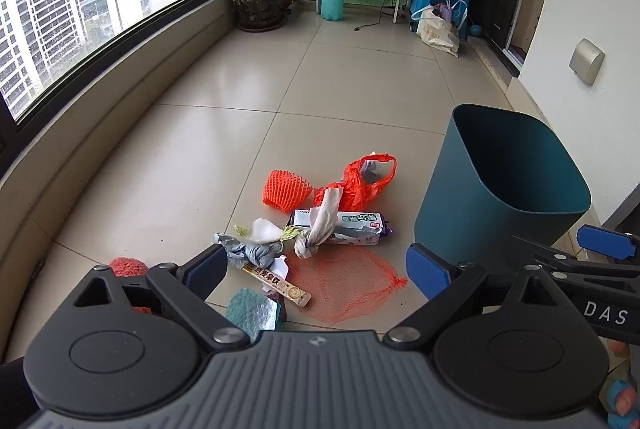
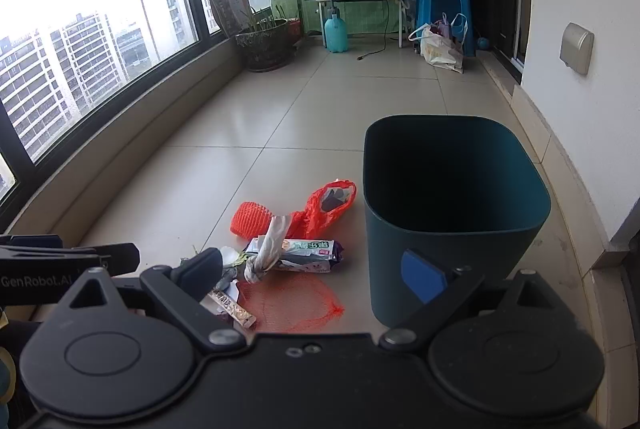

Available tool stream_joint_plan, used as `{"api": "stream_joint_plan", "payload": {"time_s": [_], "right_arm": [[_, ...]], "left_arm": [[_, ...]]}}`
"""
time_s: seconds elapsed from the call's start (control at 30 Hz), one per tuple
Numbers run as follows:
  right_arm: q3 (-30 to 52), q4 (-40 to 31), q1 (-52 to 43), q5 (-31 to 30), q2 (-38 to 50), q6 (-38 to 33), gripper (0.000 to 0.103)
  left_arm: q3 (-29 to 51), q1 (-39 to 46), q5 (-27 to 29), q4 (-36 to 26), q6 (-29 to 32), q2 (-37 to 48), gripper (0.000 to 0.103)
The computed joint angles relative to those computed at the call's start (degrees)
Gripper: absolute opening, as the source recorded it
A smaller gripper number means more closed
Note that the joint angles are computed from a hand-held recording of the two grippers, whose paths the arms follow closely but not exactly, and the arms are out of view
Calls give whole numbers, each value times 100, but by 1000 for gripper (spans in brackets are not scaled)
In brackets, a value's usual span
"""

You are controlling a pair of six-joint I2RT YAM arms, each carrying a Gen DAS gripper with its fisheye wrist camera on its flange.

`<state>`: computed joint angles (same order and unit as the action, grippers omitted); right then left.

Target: Collect trash

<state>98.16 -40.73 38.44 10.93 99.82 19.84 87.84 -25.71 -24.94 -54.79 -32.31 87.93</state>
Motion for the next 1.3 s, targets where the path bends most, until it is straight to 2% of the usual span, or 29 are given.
{"api": "stream_joint_plan", "payload": {"time_s": [0.2,1.3], "right_arm": [[-33,44,-4,-12,-18,5,96],[-39,41,34,-24,-31,11,96]], "left_arm": [[31,54,-5,-72,-114,25,97],[-236,-15,7,263,57,-114,97]]}}
